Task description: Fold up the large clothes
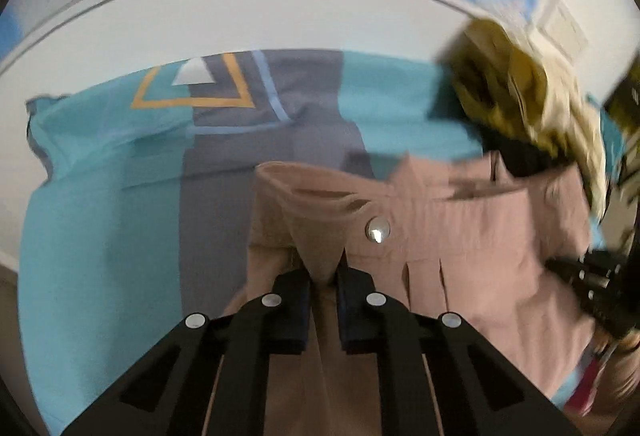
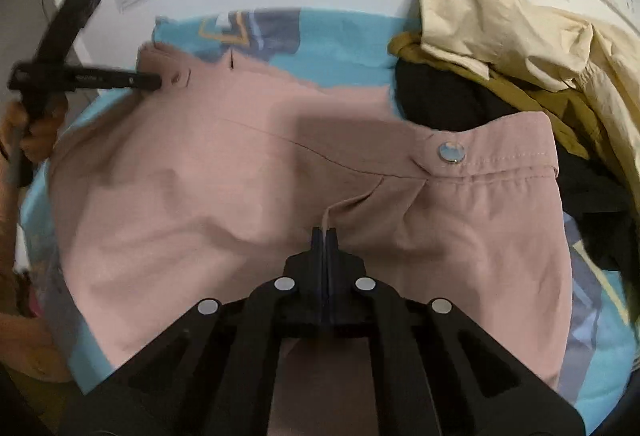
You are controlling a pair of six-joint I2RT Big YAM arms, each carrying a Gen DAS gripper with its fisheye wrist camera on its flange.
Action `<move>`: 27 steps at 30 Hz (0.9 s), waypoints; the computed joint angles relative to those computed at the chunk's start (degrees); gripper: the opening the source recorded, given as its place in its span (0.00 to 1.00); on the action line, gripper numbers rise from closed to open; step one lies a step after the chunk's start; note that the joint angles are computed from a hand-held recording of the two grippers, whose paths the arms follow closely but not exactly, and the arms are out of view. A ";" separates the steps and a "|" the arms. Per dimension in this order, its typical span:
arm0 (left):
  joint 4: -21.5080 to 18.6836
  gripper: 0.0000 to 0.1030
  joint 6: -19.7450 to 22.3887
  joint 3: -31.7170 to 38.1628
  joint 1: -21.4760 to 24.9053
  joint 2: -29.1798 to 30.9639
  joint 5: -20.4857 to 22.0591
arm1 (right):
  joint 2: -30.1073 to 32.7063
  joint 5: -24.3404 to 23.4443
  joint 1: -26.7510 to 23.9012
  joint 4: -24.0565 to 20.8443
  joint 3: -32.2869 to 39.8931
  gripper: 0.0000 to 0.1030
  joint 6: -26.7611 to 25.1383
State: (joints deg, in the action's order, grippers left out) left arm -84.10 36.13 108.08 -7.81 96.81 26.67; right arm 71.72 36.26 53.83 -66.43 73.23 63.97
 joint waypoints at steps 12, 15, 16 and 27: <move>3.31 0.72 7.71 -7.85 7.40 -6.67 9.47 | -3.65 0.18 -2.03 3.75 -3.72 0.14 3.36; 4.09 0.72 11.10 -12.14 10.74 -9.87 9.68 | -6.22 5.96 2.24 1.55 -4.19 0.42 7.34; 3.19 0.73 11.60 -12.23 11.65 -9.70 10.08 | -6.95 7.98 4.11 0.17 -4.13 0.44 8.99; 5.93 0.56 7.77 -17.91 13.82 -9.74 7.45 | -9.90 4.48 6.38 -6.06 -11.97 0.41 25.82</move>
